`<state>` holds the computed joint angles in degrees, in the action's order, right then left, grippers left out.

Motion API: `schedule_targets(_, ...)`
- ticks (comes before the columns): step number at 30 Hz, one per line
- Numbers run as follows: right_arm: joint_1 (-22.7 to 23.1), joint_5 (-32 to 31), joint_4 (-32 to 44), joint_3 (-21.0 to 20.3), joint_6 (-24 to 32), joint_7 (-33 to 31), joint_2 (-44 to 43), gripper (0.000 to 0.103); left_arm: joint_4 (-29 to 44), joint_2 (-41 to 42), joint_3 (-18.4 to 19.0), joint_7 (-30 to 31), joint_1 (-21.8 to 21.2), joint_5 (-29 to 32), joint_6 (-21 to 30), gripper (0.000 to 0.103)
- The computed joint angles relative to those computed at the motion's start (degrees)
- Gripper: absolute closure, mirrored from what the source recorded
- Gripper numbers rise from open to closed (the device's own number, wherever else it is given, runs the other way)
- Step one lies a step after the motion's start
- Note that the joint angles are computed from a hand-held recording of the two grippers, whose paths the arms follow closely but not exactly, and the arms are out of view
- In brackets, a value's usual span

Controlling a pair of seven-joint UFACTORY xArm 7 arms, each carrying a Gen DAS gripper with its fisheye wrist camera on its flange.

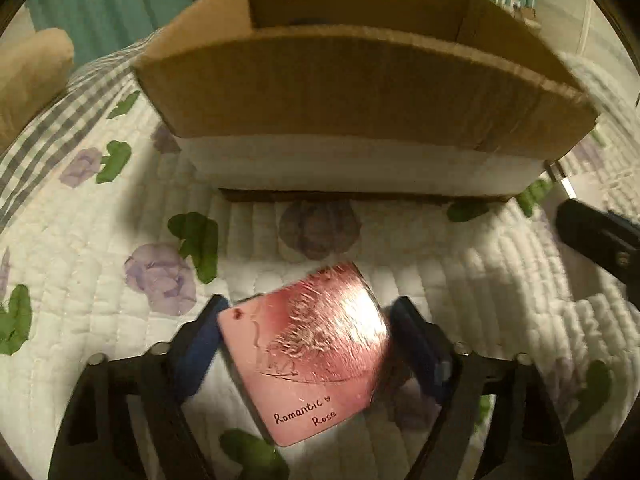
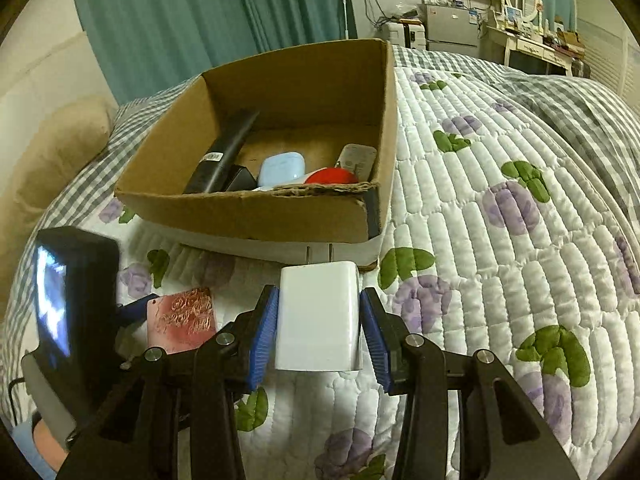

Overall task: Organize rigid objects
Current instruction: 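Grasp the pink rose-patterned card case with the left gripper, then lower the card case into the box with the left gripper while the right drops the charger in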

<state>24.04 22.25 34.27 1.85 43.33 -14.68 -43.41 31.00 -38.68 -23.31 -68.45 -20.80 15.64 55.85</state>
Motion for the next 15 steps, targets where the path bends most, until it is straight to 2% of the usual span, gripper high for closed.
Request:
schedule_targets(2, 0.18, 0.22, -0.08, -0.04, -0.45, -0.11, -0.07, 0.062, -1.64, -2.96, 1.14, 0.52, -1.42, -1.42, -1.71, 0.027)
schedule_targets(6, 0.53, 0.23, -0.33, 0.02, -1.1, -0.35, -0.71, 0.062, -2.81, -7.36, 0.0, 1.0, -2.39, -2.23, -1.6, 0.028)
schedule_targets(10, 0.67, 0.38, -0.66, -0.23, -1.77, -0.32, -2.12, 0.062, -2.33, -11.05, -1.38, 1.9, -2.38, -2.05, 0.34, 0.029)
schedule_targets(15, 0.68, -0.5, 0.15, -0.05, -2.69, -0.63, -4.06, 0.062, -0.8, -16.21, -3.57, 0.11, -1.58, -2.16, 4.34, 0.03)
